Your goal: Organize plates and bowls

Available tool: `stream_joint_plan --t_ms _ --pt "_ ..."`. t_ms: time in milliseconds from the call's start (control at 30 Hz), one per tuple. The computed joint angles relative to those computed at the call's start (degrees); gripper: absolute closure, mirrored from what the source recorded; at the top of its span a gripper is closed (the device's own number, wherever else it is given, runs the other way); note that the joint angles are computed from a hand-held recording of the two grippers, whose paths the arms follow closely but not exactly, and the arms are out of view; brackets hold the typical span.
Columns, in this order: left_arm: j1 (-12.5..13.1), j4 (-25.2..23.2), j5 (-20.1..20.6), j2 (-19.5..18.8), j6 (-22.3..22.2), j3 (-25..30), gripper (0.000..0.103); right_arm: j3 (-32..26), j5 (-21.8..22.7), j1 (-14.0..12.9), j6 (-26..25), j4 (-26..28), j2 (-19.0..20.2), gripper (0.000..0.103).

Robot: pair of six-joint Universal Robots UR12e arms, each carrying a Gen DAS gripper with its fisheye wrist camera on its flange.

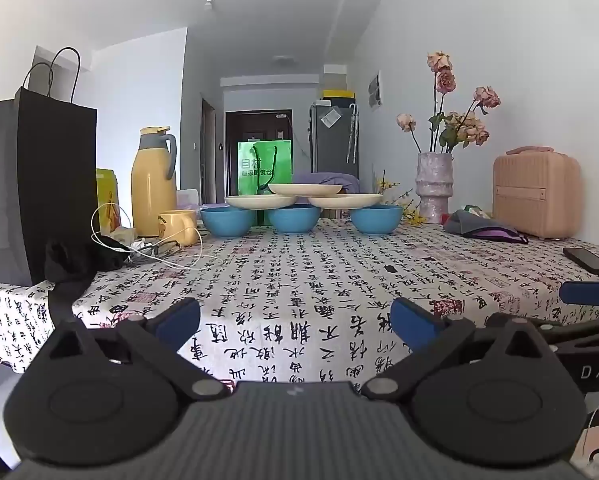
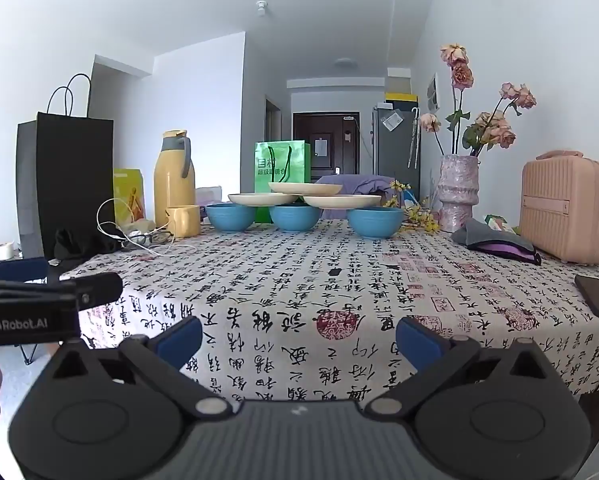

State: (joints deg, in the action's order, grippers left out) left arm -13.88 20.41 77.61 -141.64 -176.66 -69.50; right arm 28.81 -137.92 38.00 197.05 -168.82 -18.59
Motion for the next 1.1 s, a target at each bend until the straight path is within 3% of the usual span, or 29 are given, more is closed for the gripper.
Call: stream_joint_plan --t_ms 167,1100 --pt "0.2 -2.1 0.0 -0.1 0.4 0.4 0.0 1.1 0.3 -0.1 1.5 0.7 -0.6 0.0" --pt "0.3 0.3 -0.6 -0.2 -0.3 0.1 0.0 1.1 1.7 -0.3 2.1 1.6 -0.8 0.0"
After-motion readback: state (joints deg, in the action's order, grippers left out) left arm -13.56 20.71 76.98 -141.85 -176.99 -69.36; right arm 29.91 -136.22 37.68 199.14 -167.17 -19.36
